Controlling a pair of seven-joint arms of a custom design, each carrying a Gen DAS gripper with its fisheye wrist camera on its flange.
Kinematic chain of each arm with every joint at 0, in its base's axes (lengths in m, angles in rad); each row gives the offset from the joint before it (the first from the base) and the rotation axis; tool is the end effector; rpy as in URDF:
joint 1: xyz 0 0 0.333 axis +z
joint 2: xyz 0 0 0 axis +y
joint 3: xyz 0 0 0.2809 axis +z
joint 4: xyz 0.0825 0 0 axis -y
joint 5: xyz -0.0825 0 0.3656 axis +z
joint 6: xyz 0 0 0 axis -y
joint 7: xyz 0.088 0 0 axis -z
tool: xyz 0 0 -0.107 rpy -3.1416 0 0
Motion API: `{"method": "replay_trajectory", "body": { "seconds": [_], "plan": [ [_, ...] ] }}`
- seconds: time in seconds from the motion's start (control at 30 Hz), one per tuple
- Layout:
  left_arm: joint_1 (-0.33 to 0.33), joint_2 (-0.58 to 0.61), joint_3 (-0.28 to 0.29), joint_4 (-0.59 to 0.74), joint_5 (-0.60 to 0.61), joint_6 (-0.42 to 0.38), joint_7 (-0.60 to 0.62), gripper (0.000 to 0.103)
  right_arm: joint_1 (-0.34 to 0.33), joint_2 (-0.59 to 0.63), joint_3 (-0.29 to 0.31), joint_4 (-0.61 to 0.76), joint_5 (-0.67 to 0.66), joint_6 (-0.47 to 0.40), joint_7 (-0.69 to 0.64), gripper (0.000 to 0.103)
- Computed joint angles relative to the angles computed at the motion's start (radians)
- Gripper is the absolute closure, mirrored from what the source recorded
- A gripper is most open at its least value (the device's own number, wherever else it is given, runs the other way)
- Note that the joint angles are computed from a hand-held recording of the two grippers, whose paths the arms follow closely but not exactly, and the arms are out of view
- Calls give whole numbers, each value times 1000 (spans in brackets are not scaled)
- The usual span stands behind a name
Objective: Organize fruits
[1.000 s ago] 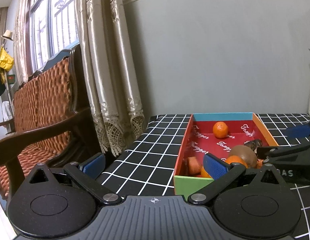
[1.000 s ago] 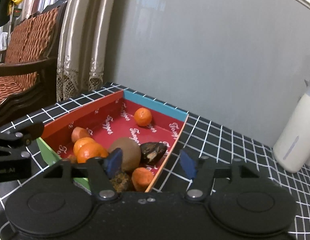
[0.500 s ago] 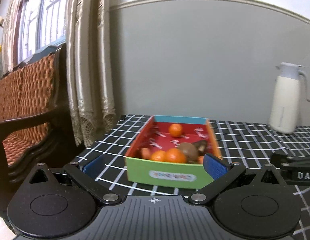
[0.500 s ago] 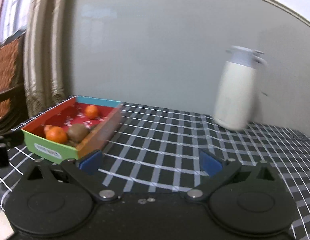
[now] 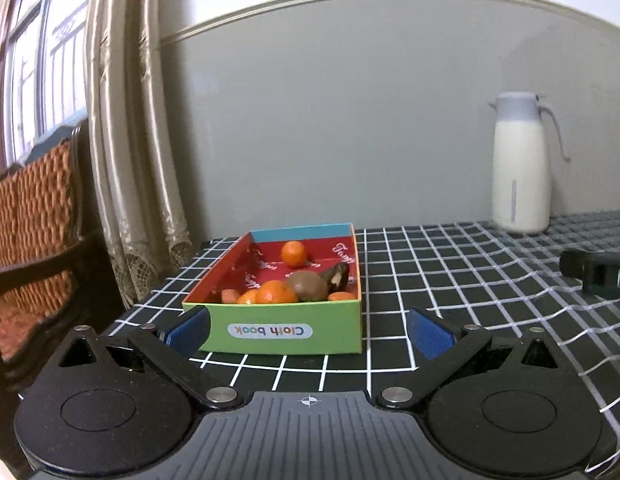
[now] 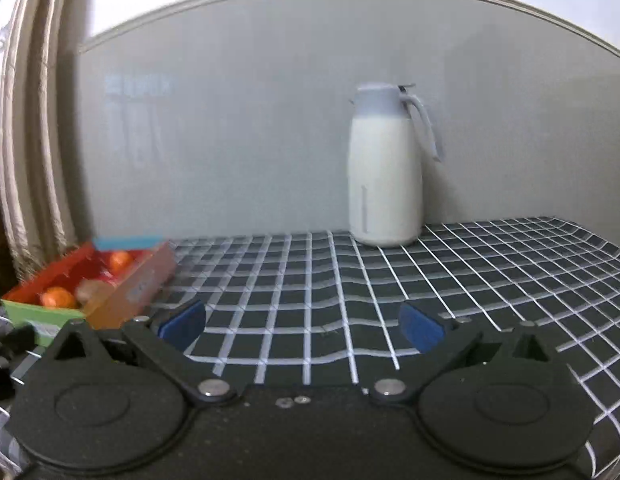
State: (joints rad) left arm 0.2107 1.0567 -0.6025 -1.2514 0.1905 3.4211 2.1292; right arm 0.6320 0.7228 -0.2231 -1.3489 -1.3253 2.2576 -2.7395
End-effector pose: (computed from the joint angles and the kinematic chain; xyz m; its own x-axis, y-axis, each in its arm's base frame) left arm 0.7411 -0.1165 0.3233 -0.3906 -0.9046 -0.1709 -0.2084 0.2677 -0.9407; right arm 0.6600 0.2994 0.3278 -0.5644 -0.8236 -0.0562 -0.2583 0.2409 -0.9355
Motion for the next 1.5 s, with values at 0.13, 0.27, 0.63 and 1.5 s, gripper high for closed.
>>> {"method": "replay_trajectory", "body": {
  "seconds": [0.13, 0.27, 0.63, 1.5],
  "plan": [
    [11, 23, -24, 23, 14, -1, -6, 0, 3, 19, -5, 32, 10, 14, -35, 0],
    [36, 37, -62, 35, -2, -16, -35, 0, 22, 44, -15, 65, -20, 19, -42, 0],
    [17, 106, -89, 180, -37, -123, 47, 0, 64, 140, -69, 205, 8, -61, -238, 0],
    [-65, 84, 13, 220, -261, -121, 167, 0, 52, 170, -79, 242, 96, -14, -269, 0]
  ]
}}
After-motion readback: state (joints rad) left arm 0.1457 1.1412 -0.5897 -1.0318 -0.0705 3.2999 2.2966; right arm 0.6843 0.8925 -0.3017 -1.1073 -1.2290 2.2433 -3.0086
